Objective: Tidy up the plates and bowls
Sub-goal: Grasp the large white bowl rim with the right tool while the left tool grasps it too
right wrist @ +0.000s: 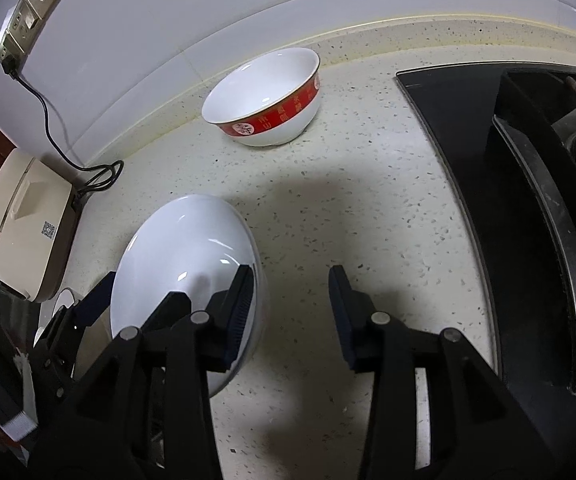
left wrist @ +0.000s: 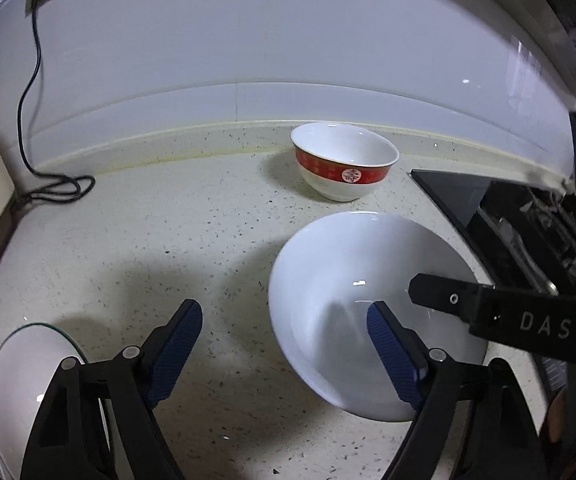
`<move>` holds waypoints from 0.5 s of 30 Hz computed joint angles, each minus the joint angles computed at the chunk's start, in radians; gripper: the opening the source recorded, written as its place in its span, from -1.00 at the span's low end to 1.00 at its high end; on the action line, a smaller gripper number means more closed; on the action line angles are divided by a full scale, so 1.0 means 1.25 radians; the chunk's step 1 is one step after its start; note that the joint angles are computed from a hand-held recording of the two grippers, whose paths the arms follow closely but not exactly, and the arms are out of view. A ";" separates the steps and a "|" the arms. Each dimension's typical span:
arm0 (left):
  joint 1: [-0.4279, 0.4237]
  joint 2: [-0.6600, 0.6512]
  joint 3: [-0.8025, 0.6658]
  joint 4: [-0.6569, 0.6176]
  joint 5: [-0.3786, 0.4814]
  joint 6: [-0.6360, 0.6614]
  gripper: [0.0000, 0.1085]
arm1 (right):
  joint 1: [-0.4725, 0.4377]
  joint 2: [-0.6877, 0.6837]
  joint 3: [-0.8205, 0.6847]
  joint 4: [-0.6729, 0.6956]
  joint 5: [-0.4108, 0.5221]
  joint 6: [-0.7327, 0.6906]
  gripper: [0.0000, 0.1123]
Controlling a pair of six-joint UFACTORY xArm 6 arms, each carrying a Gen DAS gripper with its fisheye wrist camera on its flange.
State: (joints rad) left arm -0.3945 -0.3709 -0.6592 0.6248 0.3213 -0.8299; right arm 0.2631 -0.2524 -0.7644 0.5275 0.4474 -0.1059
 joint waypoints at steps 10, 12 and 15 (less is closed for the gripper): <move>0.004 -0.021 0.020 -0.030 -0.044 0.033 0.24 | -0.002 0.001 0.003 0.070 -0.009 -0.038 -0.25; -0.003 -0.013 0.012 -0.024 -0.025 0.029 0.24 | -0.003 0.001 0.003 0.086 -0.006 -0.046 -0.25; -0.004 -0.002 0.018 -0.146 -0.045 0.124 0.24 | -0.001 0.002 0.003 0.091 -0.008 -0.055 -0.27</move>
